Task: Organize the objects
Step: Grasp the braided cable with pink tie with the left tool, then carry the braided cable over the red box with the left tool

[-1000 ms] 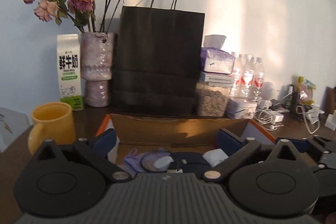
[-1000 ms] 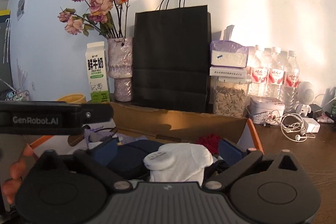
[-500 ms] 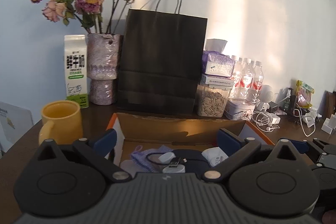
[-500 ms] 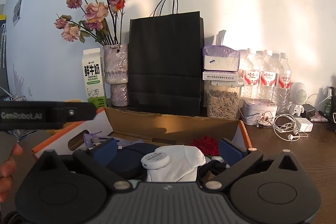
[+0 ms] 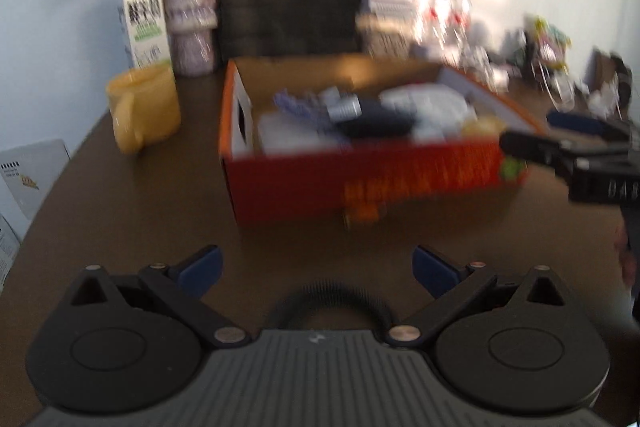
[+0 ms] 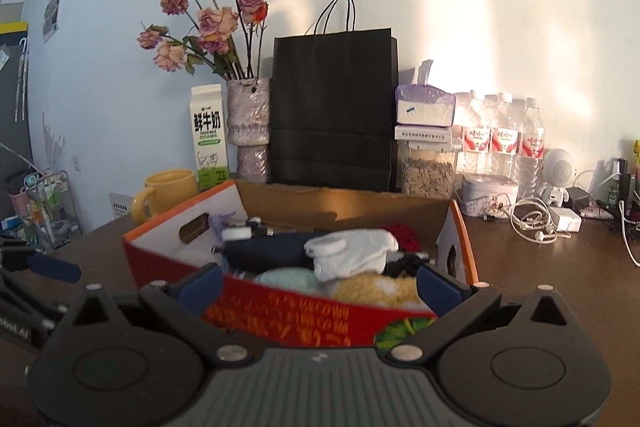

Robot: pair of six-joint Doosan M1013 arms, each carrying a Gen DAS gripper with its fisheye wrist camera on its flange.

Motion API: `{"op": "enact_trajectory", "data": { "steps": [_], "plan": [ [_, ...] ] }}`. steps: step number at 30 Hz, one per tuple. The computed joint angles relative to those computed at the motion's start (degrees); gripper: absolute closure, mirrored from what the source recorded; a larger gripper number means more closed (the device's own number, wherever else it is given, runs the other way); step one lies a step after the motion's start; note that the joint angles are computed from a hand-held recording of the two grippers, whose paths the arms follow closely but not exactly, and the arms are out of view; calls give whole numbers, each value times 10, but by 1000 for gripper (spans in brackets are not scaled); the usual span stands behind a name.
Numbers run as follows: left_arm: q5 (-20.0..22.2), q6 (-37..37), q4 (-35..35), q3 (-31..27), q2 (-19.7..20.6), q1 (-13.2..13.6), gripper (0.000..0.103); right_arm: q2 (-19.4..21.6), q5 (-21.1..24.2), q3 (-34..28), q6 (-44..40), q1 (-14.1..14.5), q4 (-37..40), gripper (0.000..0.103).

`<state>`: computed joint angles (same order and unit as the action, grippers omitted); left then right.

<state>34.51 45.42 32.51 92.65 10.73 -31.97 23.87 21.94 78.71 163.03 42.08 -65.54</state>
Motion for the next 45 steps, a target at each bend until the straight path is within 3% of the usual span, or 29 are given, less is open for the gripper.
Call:
{"op": "enact_trajectory", "data": {
  "steps": [4,10,21,22,23,27,31,45],
  "plan": [
    [25,78,-67,8,-6,-4,0,-13,2,25,0,6,7,0],
    [77,110,-93,-1,8,-9,0,-24,3,48,10,13,13,0],
    [42,7,-25,11,11,-10,0,-27,7,54,-3,17,37,0],
    [40,4,-21,13,10,-11,2,-26,9,54,-6,18,40,0],
    [37,1,-17,12,10,-12,12,-26,9,54,-10,17,44,0],
    [34,-26,0,21,2,-14,15,-22,15,50,-33,18,66,0],
    [16,-91,66,39,-12,-18,15,-17,11,42,-79,20,106,0],
    [-25,-178,132,65,-43,10,15,42,40,-51,-208,36,240,0]
  ]
}}
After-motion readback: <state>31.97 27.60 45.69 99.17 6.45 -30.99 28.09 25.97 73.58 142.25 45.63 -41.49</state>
